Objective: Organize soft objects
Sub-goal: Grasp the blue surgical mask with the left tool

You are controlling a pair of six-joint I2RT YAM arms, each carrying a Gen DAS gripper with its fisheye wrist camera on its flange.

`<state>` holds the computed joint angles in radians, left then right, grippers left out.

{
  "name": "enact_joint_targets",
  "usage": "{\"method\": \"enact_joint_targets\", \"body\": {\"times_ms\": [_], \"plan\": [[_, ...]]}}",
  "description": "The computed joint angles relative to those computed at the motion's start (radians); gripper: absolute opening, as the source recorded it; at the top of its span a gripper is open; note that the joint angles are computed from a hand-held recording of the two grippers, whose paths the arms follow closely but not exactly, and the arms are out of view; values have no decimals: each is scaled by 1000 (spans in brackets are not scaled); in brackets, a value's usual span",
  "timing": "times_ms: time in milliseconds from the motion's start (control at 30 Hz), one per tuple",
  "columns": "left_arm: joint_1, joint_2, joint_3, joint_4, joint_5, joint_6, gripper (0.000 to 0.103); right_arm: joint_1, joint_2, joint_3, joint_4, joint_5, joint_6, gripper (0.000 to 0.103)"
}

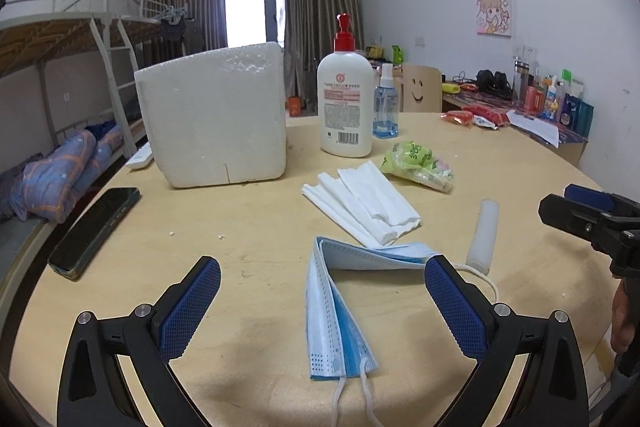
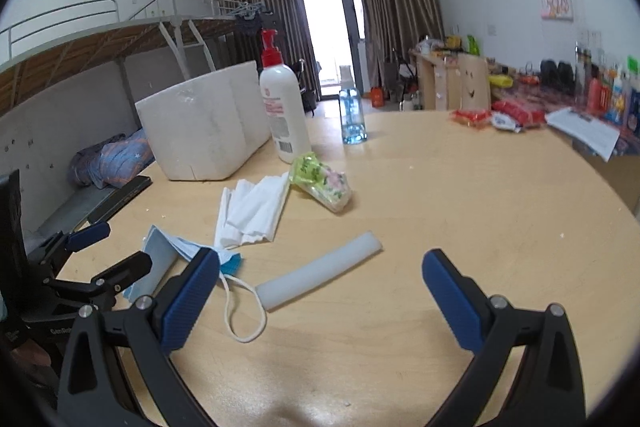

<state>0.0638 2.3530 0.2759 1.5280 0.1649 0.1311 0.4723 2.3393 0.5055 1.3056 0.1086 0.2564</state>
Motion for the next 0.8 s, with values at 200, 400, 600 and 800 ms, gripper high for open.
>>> {"method": "enact_joint_targets", "body": {"times_ms": [200,400,600,800], "plan": [[-14,-28,39,-96,-28,-12,102,-15,7,35,-55,-4,-2,102],[-52,-46,75,-181,-88,-8,95,-30,9,55,-82,-48,-26,102],[-58,-79,127,-343,-109,-5,74,-42,6,72,-116,-81,-31,102],[-60,-90,164,-444,-112,-8,53,-26,-11,77,-152,-52,-46,102]]}}
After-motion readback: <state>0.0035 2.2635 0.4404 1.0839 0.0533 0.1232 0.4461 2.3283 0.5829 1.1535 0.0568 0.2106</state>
